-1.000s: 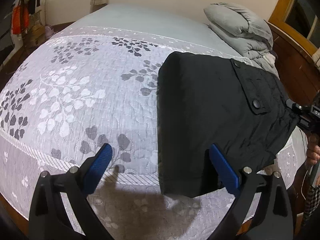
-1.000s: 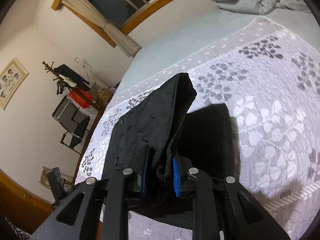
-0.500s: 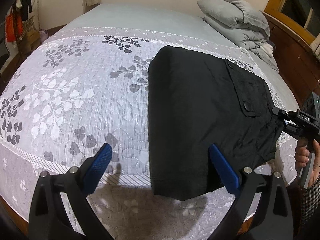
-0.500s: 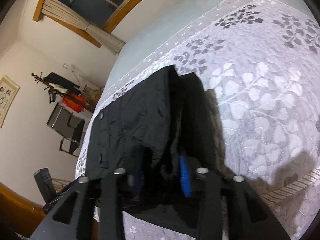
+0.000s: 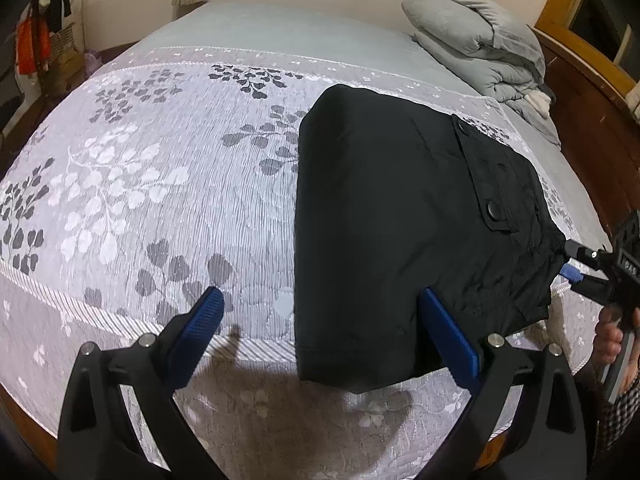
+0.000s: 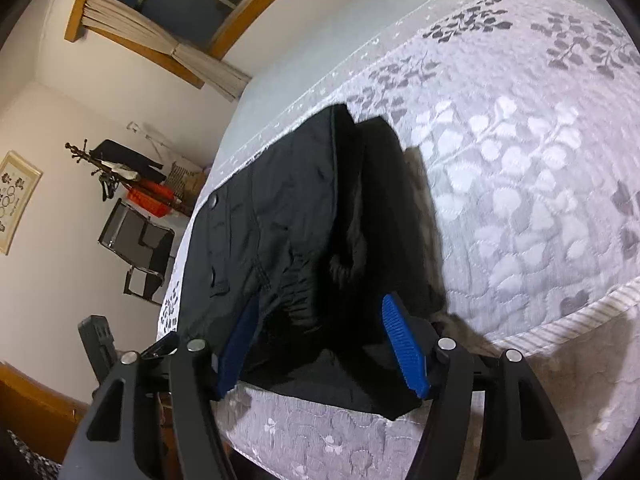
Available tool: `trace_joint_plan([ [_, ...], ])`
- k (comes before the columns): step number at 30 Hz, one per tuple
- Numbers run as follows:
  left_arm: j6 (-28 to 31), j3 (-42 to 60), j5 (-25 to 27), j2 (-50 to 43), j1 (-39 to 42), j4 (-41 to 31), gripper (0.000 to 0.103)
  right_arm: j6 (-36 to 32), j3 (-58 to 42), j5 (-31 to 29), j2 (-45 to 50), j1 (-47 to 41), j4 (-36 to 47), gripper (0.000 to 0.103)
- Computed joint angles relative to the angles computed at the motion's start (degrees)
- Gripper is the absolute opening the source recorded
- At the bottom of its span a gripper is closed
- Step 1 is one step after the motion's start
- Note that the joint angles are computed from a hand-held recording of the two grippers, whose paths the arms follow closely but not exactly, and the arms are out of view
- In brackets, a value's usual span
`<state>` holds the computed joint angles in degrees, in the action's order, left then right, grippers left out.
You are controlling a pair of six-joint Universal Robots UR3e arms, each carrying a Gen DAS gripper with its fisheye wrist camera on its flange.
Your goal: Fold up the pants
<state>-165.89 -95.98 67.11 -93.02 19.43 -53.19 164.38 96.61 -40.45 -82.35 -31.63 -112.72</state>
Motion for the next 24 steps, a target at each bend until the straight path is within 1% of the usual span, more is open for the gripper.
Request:
trace_joint_plan([
  [1, -0.11, 0.0, 0.15, 0.01, -0.1, 0.04, 0.098, -0.57, -0.35, 0.48, 0.53, 0.43, 0.45, 0.046],
  [3, -0.05, -0.15, 0.4, 0.13, -0.2, 0.17, 0.098, 0.58, 0.66, -0.23, 0.12, 0.99, -2.16, 0.045],
  [5, -0.19, -0.25, 0.53, 0.15, -0.23, 0.42, 0.098, 0.54, 1.12, -0.63, -0.53, 1.2, -3.0, 0.041],
  [10, -0.99, -0.24, -0.02, -0.1, -0.22, 0.06, 0.098, -1.06, 0.47, 0.88, -2.01, -0.36, 0.82, 0.034],
  [18, -0.17, 0.19, 0.13, -0.54, -1.1, 0.32, 0.098, -3.77, 0.04, 2.5, -5.06, -2.46, 3.79, 0.03],
  [20, -0.06, 0.44, 0.3, -0.7, -1.29, 0.34, 0.098, -3.83, -0.19, 1.56, -5.14, -2.27, 3.25, 0.023],
  [24, 0.15, 0.25, 1.27, -0.8, -1.91, 1.02, 0.098, -2.86, -0.62, -1.74, -2.85, -1.27, 3.12, 0.023],
])
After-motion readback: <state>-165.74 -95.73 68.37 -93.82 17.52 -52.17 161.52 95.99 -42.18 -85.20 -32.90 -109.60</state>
